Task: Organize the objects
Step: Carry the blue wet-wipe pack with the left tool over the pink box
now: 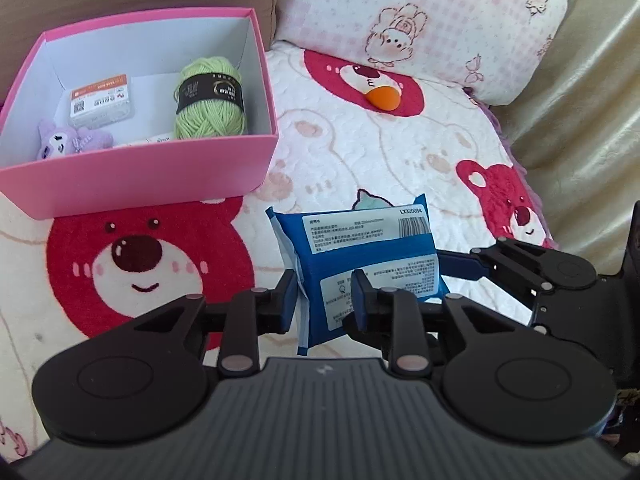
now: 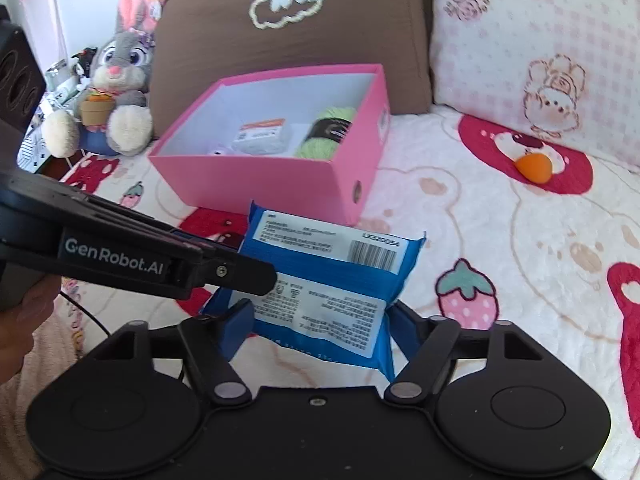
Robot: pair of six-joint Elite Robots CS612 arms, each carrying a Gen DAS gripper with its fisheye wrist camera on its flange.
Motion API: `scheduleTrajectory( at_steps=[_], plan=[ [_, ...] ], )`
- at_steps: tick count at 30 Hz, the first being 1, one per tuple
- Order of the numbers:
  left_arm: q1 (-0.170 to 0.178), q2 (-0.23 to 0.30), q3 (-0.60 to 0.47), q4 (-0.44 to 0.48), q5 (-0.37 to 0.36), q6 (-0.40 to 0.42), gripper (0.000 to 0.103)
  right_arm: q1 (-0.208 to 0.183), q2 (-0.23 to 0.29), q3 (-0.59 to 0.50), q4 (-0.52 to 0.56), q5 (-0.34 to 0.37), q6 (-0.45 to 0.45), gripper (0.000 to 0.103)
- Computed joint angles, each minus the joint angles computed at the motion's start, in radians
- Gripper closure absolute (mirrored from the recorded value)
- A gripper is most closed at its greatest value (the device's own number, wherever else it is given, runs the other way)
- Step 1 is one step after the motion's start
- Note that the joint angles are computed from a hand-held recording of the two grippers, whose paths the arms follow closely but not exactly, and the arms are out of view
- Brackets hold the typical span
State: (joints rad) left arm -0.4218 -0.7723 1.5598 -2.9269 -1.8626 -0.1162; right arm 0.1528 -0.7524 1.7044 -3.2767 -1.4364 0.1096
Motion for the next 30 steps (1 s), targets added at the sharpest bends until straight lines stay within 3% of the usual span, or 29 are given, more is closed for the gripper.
scheduleTrajectory(
  at_steps=[4,9,14,20,24,30],
  plan=[
    [0.005,-0.028,0.017,0.002,0.027,0.012,0.076,0.009,-0.014,-0.010,0.000,0.014,-0.027,0.022],
    [0.021,-0.056,0.028,-0.024,0.027,0.005,0.069,0.023,-0.023,-0.037,0.007,0.016,-0.069,0.019],
    [0.029,-0.070,0.010,-0.011,0.055,0.020,0.068,0.041,-0.015,-0.084,0.007,-0.022,-0.102,0.017],
    [0.026,-0.051,-0.069,-0.009,0.139,0.021,0.068,0.067,0.018,-0.182,-0.008,-0.149,-0.208,0.016],
    [0.041,-0.032,-0.118,-0.022,0.114,-0.018,0.068,0.074,0.036,-0.242,-0.021,-0.199,-0.262,0.016],
    [0.060,-0.003,-0.171,-0.067,0.092,-0.080,0.067,0.075,0.073,-0.310,-0.063,-0.210,-0.270,0.016]
  ],
)
